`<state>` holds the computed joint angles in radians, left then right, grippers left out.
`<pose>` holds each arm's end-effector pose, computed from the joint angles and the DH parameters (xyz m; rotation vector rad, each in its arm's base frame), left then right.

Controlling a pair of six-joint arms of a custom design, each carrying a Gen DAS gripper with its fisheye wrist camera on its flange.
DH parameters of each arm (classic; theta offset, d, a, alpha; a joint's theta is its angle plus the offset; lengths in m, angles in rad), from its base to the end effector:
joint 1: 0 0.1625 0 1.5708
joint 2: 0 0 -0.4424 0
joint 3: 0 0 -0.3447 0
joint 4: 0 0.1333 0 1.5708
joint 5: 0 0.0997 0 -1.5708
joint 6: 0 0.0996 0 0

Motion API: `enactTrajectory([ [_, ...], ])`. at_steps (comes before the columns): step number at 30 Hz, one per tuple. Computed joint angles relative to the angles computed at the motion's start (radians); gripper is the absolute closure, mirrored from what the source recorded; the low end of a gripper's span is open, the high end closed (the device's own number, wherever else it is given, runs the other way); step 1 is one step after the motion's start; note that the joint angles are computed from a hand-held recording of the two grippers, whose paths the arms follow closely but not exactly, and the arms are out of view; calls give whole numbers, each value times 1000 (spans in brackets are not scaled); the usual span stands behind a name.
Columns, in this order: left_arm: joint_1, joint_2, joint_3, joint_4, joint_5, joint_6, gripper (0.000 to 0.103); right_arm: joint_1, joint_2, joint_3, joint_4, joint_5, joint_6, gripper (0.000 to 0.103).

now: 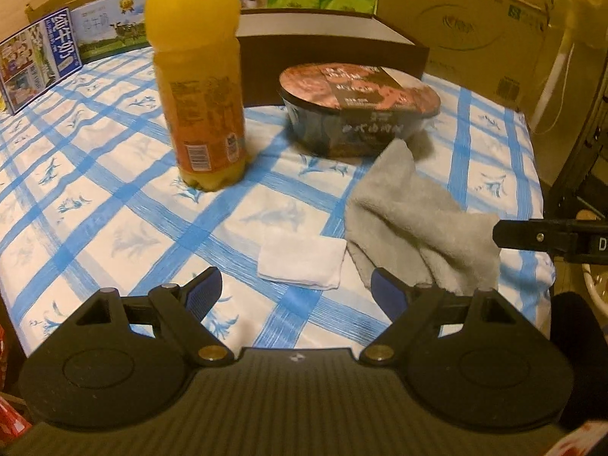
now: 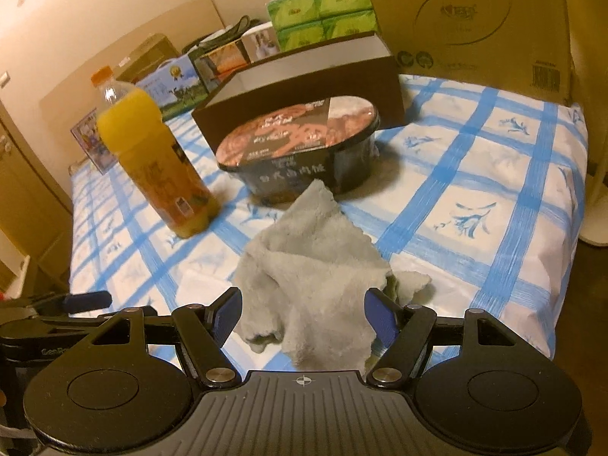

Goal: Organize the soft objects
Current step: 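Grasp the white cloth with the left tool while the right tool approaches the grey towel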

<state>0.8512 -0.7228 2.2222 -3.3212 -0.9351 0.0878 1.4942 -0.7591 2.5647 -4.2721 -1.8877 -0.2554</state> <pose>-0.1669 -0.4824 0.0584 0.9064 2.3919 -0.5677 0.0731 -0.3837 0.1504 0.0317 -2.4807 1.1067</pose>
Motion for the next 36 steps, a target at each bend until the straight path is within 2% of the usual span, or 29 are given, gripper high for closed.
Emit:
enactTrajectory([
  [10,45,78,-51,-30,-10,126,20,-32,35,-28,-5,-23,0,32],
  [19,91,140,-134,-3,-23,174,20,-60,40,-56,-1,-39,19,32],
  [29,112,188,-187,-10,-42,171,32,-76,48,-56,-38,-60,38,32],
  [32,115,192,-188,-29,-51,184,48,-77,50,-55,-48,-63,40,32],
  [34,122,187,-189,-31,-66,188,68,-77,52,-54,-51,-65,44,32],
  [35,124,184,-189,-31,-73,190,75,-76,54,-53,-52,-66,46,32],
  [36,127,178,-190,-21,-79,193,88,-76,54,-52,-49,-66,48,32],
])
